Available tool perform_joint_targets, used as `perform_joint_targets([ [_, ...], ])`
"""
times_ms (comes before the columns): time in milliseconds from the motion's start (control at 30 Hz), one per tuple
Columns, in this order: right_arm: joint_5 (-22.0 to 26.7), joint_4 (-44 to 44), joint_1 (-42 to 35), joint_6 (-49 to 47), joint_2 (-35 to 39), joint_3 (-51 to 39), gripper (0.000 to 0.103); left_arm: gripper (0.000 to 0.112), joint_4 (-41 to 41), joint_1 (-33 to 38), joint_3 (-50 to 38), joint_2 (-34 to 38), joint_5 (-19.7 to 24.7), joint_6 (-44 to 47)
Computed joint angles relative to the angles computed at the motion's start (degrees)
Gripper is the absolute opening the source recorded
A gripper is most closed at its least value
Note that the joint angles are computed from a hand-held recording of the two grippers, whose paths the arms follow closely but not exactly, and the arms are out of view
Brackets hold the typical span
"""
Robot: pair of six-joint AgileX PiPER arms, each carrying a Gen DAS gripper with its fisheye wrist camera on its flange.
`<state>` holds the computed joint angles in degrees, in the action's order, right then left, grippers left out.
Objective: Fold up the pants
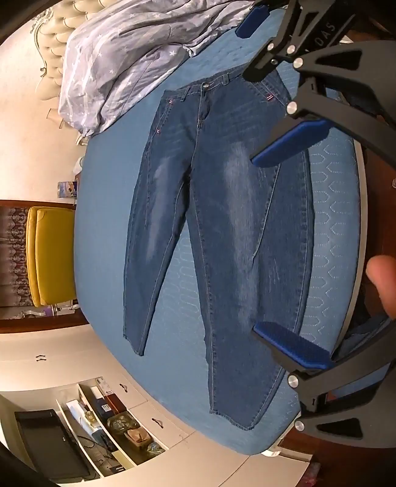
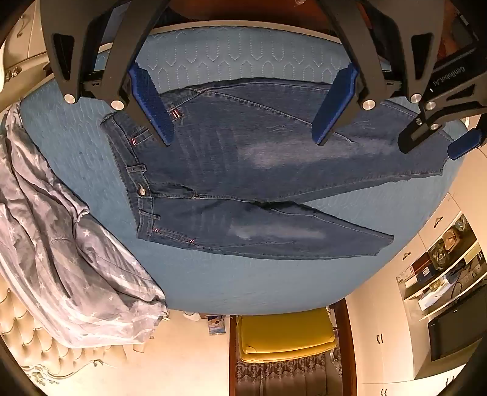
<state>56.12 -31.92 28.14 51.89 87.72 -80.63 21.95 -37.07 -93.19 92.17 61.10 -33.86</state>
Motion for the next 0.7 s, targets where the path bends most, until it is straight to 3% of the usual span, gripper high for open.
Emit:
perform_joint_targets([
  [700,-0.2,0.9,-1.3,-0.4,-0.3,0.4,0.089,0.102,0.0,1.4,1.5,-1.0,-1.2,-0.8],
])
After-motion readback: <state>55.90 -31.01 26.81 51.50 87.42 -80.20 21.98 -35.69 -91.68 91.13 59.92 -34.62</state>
